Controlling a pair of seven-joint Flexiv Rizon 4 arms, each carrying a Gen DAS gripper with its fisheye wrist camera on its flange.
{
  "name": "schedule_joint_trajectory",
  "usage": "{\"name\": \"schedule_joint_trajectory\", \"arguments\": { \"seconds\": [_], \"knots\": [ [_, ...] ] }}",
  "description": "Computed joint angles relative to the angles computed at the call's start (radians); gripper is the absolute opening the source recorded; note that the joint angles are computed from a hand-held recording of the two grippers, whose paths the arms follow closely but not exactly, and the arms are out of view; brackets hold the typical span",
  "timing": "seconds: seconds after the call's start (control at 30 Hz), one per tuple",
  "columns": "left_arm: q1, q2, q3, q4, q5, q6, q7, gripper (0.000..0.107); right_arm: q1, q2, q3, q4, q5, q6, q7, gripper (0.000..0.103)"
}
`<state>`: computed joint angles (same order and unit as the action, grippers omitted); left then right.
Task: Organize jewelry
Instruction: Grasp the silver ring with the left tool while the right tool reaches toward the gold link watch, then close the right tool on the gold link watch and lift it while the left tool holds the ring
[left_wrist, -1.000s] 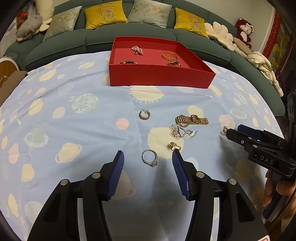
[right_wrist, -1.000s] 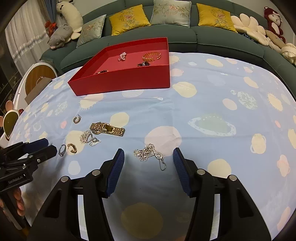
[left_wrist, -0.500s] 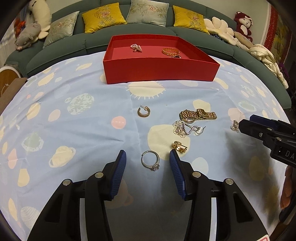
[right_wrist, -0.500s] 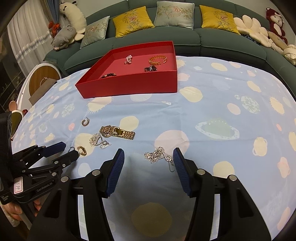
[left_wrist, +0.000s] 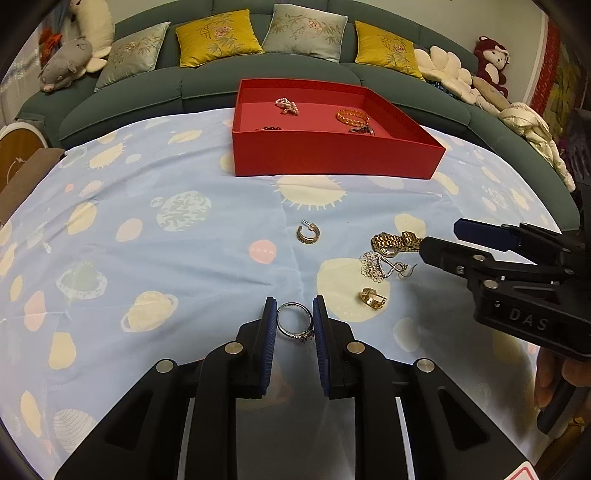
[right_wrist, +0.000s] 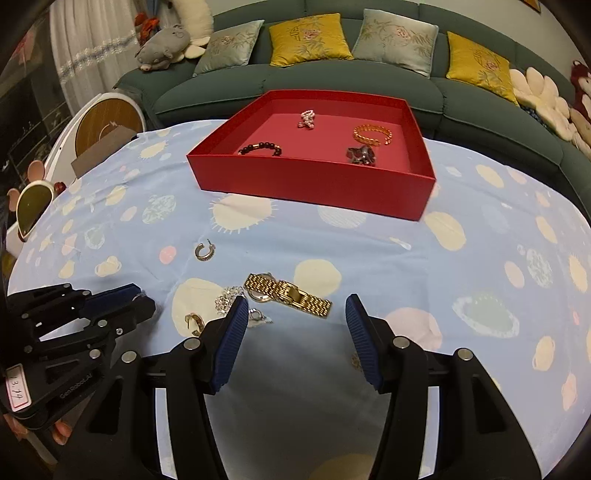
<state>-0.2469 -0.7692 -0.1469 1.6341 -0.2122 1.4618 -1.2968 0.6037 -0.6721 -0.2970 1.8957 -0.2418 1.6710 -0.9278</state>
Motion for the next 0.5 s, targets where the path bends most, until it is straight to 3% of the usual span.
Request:
{"name": "schedule_joint_trajectory", "arguments": {
  "seconds": [0.13,0.23,0.37,0.5],
  "knots": [
    [0.024,0.012,-0.012,0.02,-0.006,0.003,0.007,0.017,-0.038,-0.029,0.037,-0.06,-0.04,-0.048,-0.03,0.05],
    [0.039,0.019,-0.014,0.03,-0.014,0.001,0.004,0.017,-0.094,-0.044,0.094,-0.096,-0.065,-0.086,-0.051,0.038],
    [0.065,0.028,-0.034,0.045,-0.027,0.008,0.01,0.017,-0.174,-0.05,0.181,-0.114,-0.083,-0.088,-0.094,0.038],
    [0.088,0.035,-0.061,0.058,-0.04,0.012,0.025,0.017,-0.293,-0.065,0.333,-0.145,-0.083,-0.11,-0.181,0.038]
  ]
}}
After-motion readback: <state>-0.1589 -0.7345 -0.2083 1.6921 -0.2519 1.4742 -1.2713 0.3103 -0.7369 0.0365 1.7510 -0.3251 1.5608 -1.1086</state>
